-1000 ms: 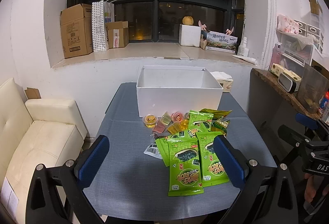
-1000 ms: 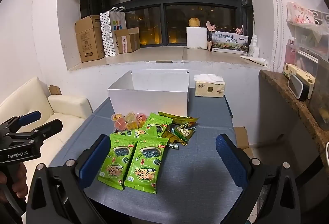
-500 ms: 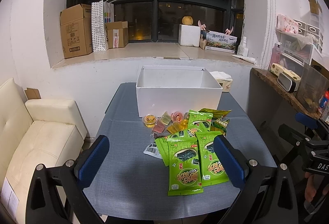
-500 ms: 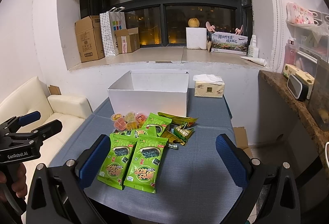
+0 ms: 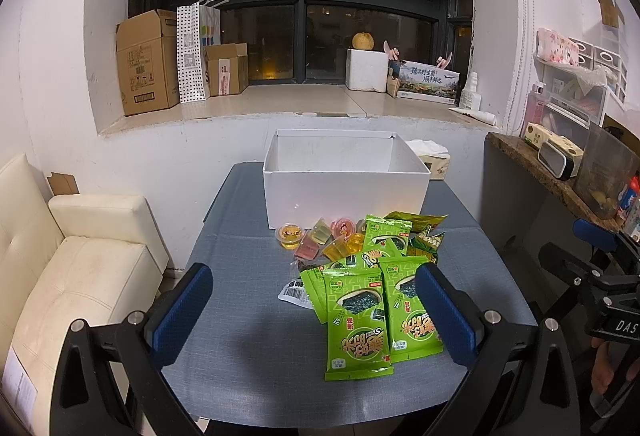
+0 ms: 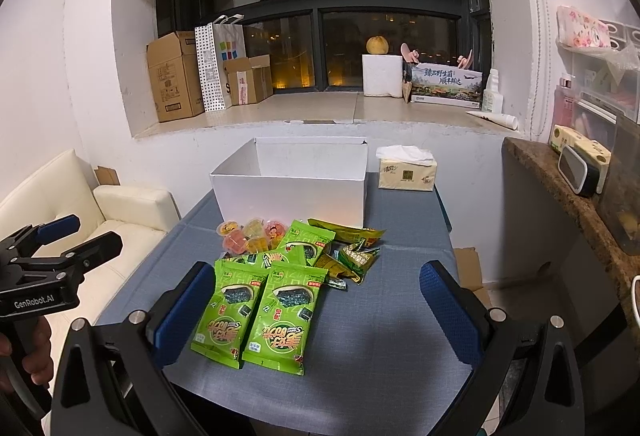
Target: Organize snacks
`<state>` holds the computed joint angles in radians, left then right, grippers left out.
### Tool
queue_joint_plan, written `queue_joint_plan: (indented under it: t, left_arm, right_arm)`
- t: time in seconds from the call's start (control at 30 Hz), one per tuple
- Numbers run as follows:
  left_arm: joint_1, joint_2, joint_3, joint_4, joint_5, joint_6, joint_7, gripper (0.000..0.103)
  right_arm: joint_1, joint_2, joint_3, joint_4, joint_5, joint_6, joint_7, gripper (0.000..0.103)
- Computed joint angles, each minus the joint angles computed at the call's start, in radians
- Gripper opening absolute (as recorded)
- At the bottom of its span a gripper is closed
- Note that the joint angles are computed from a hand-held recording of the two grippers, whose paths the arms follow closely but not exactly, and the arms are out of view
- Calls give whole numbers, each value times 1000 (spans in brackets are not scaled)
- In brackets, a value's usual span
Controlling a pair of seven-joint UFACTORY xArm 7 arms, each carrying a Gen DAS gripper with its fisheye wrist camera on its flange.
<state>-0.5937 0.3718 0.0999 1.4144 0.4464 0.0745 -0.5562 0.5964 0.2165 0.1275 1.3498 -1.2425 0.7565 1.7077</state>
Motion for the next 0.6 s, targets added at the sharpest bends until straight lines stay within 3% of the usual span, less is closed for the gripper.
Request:
queue_joint_plan:
  t: [0.6]
  left_arm:
    - [0,-5,-4,-2,9,3,-2,103]
  right_arm:
    - [1,-1,1,-2,-9,-1,6,103]
